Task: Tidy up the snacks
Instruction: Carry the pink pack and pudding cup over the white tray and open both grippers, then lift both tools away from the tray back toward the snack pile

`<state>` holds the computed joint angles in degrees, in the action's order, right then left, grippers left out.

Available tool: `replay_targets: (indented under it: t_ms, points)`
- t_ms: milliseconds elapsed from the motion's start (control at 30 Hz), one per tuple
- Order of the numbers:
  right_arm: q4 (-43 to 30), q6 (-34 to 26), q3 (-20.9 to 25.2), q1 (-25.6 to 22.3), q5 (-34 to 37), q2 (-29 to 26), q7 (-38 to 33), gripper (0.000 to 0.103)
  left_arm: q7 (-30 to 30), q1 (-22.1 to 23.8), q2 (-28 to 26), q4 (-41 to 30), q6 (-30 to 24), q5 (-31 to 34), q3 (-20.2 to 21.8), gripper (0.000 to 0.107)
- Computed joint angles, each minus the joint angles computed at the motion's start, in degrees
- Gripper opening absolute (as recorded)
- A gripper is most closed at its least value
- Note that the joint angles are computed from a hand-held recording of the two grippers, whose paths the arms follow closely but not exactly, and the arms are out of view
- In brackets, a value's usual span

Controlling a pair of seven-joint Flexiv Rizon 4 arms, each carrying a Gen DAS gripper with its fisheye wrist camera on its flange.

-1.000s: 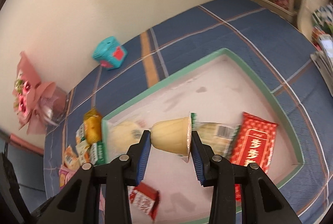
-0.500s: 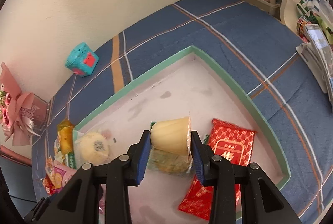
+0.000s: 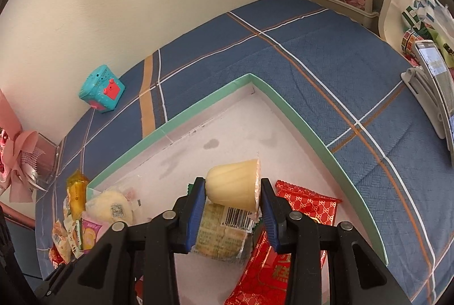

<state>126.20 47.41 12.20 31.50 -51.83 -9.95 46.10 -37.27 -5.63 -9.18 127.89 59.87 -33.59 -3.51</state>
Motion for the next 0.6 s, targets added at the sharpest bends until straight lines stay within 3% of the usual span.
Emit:
replay_targets:
  t_ms: [367, 500, 600]
  points:
    - [-0.77, -1.53, 0.32, 0.37, 0.02, 0.38, -1.29, 0.042, -0.95, 0.32, -0.03, -0.68, -1.84, 3.14, 0.51, 0.08]
    - [-1.32, -2.7, 0.75, 0.73, 0.92, 0.63, -2.36, 0.043, 0.51, 0.75, 0.98, -0.24, -2.16, 0.64, 0.53, 0.092]
    - [-1.63, -3.97, 1.18, 1.08, 1.66, 1.15, -2.74, 0.045, 1.02, 0.98, 1.68, -0.16, -2.79, -0.66, 0.9, 0.093]
